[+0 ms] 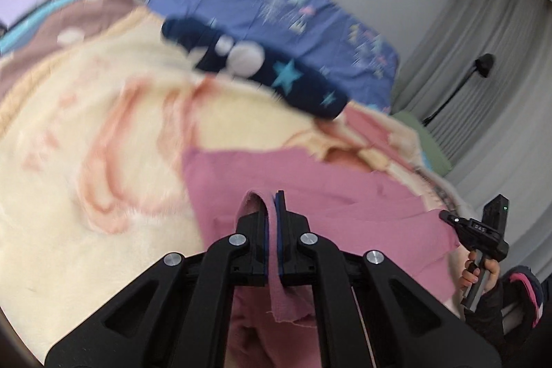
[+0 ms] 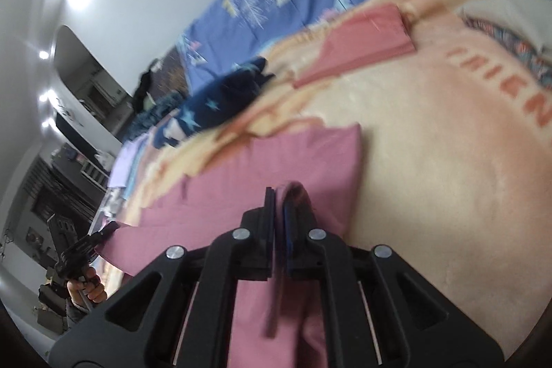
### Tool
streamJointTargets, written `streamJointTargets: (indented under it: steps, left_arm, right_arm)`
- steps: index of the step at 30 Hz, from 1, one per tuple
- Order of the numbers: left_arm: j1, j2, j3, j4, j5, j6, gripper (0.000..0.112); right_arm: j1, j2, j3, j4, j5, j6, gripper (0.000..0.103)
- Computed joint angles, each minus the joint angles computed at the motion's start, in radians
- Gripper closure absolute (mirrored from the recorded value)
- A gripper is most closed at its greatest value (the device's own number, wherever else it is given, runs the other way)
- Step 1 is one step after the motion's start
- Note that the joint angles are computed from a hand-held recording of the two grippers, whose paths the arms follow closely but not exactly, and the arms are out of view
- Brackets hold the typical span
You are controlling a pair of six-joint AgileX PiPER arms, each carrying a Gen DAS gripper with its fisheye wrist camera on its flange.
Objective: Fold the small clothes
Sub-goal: 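Fold the hem toward the collar with the right gripper and release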
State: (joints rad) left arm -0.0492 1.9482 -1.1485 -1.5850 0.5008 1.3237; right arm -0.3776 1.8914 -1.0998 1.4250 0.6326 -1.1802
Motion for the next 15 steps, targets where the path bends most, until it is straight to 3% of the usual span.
streamJointTargets:
  steps: [3, 6, 9, 11, 13, 14, 15]
  left_arm:
    - [0.005, 0.032, 0.004, 0.012, 0.015, 0.010, 0.110]
    - [0.026, 0.009, 0.023, 0.031, 0.052, 0.020, 0.110]
    - [0.039, -0.031, 0.069, 0.041, 0.086, 0.045, 0.095]
    - [0.028, -0.068, 0.115, 0.062, 0.060, 0.056, 0.079]
    - [0.001, -0.091, 0.135, 0.126, 0.010, 0.013, 0.082]
    - [-0.010, -0.097, 0.139, 0.149, -0.007, -0.003, 0.102]
    - [-0.026, -0.106, 0.136, 0.198, -0.035, -0.048, 0.108]
  right_arm:
    - [-0.026, 0.038, -0.005, 0.011, 0.055, -0.009, 0.094]
    - [-0.055, 0.006, 0.030, 0.003, 0.100, -0.044, 0.087]
    - [-0.071, -0.065, 0.098, -0.014, 0.137, -0.102, 0.083]
    - [-0.062, -0.124, 0.152, -0.038, 0.117, -0.140, 0.082]
    - [-0.039, -0.171, 0.200, -0.056, 0.064, -0.190, 0.082]
    - [-0.021, -0.181, 0.211, -0.059, 0.033, -0.208, 0.085]
    - [-0.004, -0.188, 0.216, -0.062, 0.006, -0.222, 0.098]
